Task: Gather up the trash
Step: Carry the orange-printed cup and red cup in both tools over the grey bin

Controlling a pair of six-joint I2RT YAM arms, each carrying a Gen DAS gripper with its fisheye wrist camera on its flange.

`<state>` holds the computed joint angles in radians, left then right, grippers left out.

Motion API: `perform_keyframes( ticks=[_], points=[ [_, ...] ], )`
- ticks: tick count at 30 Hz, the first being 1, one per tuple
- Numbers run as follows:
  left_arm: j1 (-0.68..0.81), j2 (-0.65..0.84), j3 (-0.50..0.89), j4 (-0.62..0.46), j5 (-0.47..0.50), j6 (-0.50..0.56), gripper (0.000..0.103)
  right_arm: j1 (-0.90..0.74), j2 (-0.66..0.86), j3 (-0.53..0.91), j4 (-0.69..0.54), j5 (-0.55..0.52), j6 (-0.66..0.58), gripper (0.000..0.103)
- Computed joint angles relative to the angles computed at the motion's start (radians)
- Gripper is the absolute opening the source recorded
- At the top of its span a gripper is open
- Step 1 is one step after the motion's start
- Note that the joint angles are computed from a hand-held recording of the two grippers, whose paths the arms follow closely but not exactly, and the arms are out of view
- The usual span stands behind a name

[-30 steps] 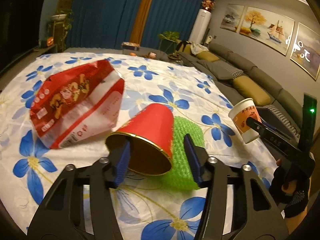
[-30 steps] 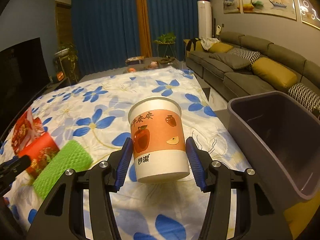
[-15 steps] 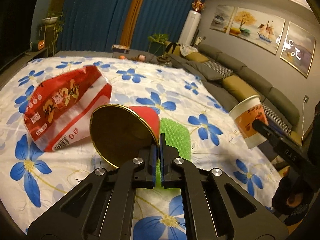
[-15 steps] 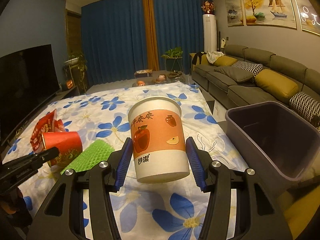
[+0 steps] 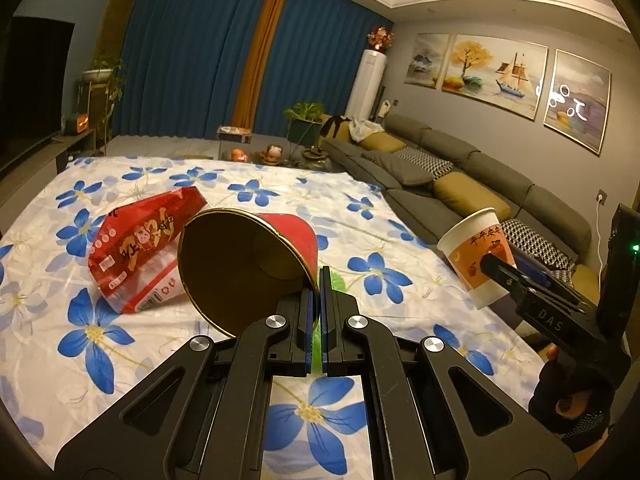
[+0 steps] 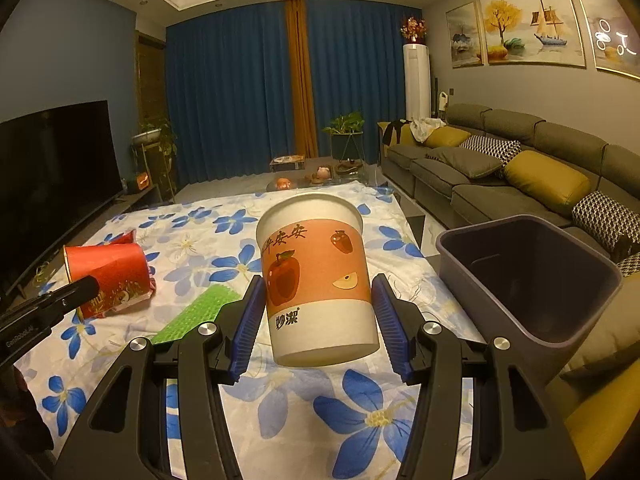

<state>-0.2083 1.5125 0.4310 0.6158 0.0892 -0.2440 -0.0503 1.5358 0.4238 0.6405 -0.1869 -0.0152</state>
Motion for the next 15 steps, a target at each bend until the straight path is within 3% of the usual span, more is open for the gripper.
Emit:
perform_keyframes(
  ticks=[15],
  points=[
    [-0.048, -0.094, -0.036, -0.033, -0.027, 0.013, 0.002, -0.046, -0.133, -0.066, -0.040, -0.025, -0.015, 0.054]
  ],
)
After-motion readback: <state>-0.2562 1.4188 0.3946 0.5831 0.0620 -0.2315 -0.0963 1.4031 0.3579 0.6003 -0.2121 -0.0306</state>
